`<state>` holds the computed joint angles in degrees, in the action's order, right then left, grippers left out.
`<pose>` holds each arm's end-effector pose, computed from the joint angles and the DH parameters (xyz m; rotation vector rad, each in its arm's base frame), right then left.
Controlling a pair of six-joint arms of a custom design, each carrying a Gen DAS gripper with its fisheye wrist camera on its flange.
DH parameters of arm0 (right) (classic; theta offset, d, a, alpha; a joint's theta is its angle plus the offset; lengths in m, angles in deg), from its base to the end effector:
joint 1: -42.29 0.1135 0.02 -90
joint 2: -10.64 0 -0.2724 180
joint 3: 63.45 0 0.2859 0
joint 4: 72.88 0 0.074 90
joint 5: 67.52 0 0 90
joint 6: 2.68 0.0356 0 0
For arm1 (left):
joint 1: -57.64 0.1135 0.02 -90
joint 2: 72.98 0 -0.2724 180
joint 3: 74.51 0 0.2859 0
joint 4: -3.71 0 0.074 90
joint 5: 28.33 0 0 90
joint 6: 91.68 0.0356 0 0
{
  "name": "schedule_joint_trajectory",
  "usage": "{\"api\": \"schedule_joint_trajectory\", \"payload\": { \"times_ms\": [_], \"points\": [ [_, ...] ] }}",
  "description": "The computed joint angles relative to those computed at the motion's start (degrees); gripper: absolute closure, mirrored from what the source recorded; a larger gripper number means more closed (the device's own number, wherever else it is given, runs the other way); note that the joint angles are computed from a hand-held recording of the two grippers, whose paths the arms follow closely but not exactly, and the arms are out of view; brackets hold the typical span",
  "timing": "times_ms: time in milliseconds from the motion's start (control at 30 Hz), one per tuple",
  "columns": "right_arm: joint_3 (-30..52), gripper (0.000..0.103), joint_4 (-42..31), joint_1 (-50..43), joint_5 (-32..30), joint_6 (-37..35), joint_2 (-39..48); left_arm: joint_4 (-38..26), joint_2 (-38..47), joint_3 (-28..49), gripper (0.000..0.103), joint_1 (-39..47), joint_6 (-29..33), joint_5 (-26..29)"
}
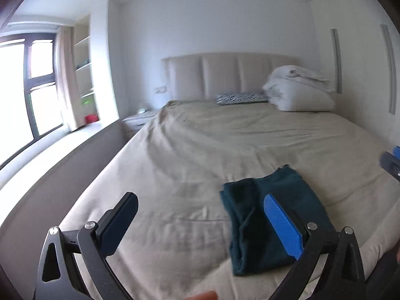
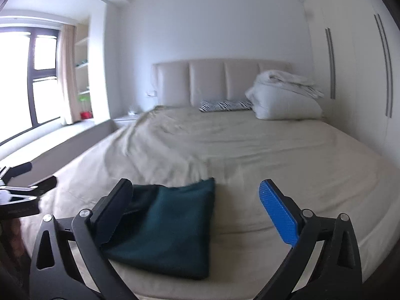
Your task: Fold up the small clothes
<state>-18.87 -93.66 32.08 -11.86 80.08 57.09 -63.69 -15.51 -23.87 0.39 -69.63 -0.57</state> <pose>0.2137 -0.0181 0.2618 -0.3370 1.8828 0.3828 0.1250 -0.1360 0.2220 -0.3606 2.0183 0.3164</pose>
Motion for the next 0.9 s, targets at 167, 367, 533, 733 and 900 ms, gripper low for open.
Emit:
{"api": "schedule_joint_trajectory", "payload": {
  "times_ms": [167, 367, 533, 733, 900],
  "points": [
    [4.9, 0.0, -16.6, 0.4, 0.0, -2.5, -3.0, -2.3, -2.0, -0.6, 0.0, -1.2, -4.1, 4.1],
    [2.4, 0.0, -22.6, 3.5, 6.6, -2.0, -6.9, 2.9, -0.7, -3.6, 0.0, -0.6, -2.3, 11.7],
    [-0.7, 0.0, -18.3, 8.4, 14.4, 0.7, -2.7, 6.6, 3.1, -5.4, 0.0, 0.0, -3.0, 15.9],
    [-2.2, 0.0, -16.2, 11.7, 17.1, 2.4, 2.1, 8.0, 5.2, -6.6, 0.0, 0.2, -3.7, 17.1],
    [-3.0, 0.0, -14.5, 13.3, 19.4, 2.5, 3.7, 8.0, 4.8, -7.1, 0.0, 0.6, -3.9, 17.5]
  ]
}}
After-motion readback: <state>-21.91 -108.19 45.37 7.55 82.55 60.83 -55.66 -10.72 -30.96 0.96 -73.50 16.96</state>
